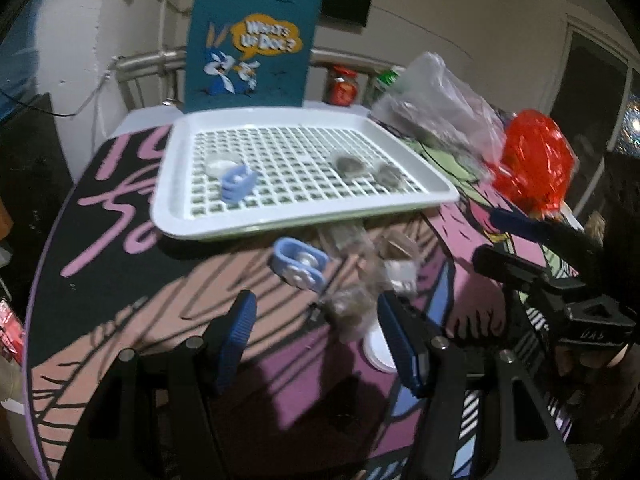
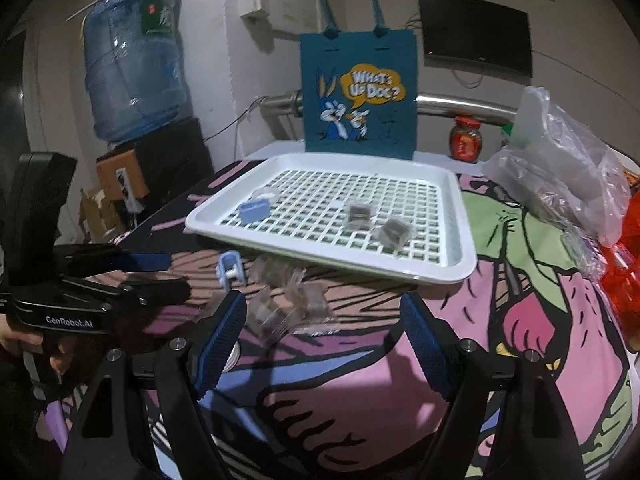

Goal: Organize objects
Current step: 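Withdraw both grippers from the tray toward the remaining items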

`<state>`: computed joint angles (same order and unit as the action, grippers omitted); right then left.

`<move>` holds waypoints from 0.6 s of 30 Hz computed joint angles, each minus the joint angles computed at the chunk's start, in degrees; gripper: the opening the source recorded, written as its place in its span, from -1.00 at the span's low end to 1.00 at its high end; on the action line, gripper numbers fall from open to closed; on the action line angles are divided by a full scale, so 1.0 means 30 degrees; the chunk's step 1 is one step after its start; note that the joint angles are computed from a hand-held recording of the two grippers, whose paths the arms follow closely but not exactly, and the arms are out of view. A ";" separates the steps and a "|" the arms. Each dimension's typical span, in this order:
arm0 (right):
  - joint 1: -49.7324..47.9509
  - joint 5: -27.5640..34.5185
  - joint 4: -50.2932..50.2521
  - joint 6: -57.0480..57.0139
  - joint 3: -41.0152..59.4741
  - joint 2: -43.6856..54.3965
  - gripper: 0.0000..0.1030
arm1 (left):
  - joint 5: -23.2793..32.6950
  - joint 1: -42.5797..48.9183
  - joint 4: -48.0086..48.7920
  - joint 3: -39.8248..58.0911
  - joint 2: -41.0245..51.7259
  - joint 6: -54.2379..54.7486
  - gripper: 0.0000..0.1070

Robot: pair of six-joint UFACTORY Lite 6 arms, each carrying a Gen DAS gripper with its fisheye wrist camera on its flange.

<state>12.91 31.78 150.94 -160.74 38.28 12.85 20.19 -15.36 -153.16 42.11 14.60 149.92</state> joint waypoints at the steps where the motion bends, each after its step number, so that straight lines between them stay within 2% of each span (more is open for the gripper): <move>1: 0.0150 -0.0169 0.0328 -0.0301 0.0001 0.0067 0.54 | -0.0213 -0.0188 -0.0011 0.0223 0.0259 0.0011 0.17; 6: 0.0251 -0.0861 0.1032 -0.0628 0.0559 0.0722 0.54 | -0.0495 -0.0662 0.1494 0.0466 0.0668 -0.1565 0.16; 11: 0.0224 -0.1711 0.0419 -0.0075 0.1391 0.1553 0.54 | -0.0204 -0.1094 0.5438 0.0428 0.0652 -0.5087 0.15; 13: 0.0355 -0.2323 0.0363 0.0028 0.2028 0.2100 0.49 | -0.0059 -0.1290 0.7072 0.0568 0.0849 -0.6546 0.15; 16: 0.0606 -0.3468 0.0560 -0.0184 0.3186 0.3034 0.33 | -0.0476 -0.1810 0.7214 0.1065 0.1483 -0.6674 0.12; 18: 0.0628 -0.4114 -0.0477 0.0765 0.4191 0.3835 0.25 | -0.0784 -0.2048 0.6684 0.1390 0.1809 -0.6241 0.07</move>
<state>14.80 19.44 149.51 -158.44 50.86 24.35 17.84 -21.51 -133.11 46.28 20.03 131.20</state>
